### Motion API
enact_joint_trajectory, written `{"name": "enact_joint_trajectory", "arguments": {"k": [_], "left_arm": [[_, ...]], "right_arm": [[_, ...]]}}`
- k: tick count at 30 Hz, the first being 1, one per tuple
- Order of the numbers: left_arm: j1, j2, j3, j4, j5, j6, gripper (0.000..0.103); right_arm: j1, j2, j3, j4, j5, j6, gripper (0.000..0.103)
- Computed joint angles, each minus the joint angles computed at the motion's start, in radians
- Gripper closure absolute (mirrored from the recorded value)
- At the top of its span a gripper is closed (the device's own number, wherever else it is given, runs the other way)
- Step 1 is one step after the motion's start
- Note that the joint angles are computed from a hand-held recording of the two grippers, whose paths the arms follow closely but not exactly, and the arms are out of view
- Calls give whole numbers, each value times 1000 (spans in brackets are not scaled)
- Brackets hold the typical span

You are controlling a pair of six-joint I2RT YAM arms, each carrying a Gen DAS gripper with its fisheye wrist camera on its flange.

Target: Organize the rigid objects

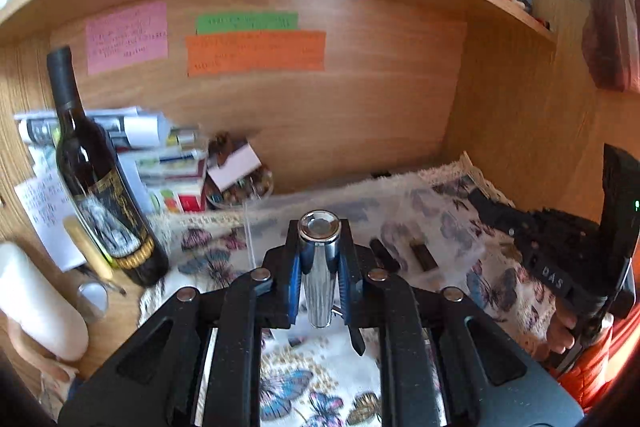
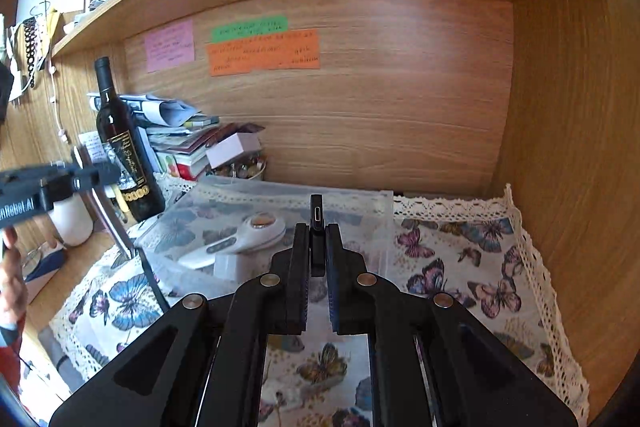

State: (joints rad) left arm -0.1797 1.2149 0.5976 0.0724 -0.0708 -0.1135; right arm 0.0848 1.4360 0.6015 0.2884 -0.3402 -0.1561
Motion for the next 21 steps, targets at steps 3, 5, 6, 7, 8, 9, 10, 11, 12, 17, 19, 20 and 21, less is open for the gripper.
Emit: {"name": "enact_joint_trajectory", "arguments": {"k": [3,5,6,7,8,9,10,11,12,17,19,20,21], "left_arm": [[14,58,42,30,-11,9,88],[21,112,68,55,-23,19,88],[24,136,78,63,-28,27,88],[27,165,92,70,-34,33,88],[27,200,107,76,-40,42,88],[27,225,119,76,-43,49,88],[27,257,133,76,-44,56,88],[25,290,150,70,-46,66,88],[22,316,162,69,-50,73,88],[5,440,233,57,-77,110,88],[4,482,268,34,-62,114,88],[3,502,286,19,-50,114,88],[0,518,299,8,-44,116,88]], "right_arm": [[18,46,35,-3,8,-5,96],[30,77,58,-7,13,-12,96],[40,100,73,-11,21,-16,96],[44,118,84,-14,23,-18,96],[45,133,94,-18,22,-21,96],[51,155,108,-24,25,-23,96],[54,171,118,-29,28,-25,96],[58,188,129,-34,30,-26,96],[61,212,144,-42,30,-28,96],[61,291,204,-83,7,-27,96],[62,309,217,-93,2,-29,96],[60,319,226,-104,-9,-32,96],[57,332,238,-119,-22,-36,96]]}}
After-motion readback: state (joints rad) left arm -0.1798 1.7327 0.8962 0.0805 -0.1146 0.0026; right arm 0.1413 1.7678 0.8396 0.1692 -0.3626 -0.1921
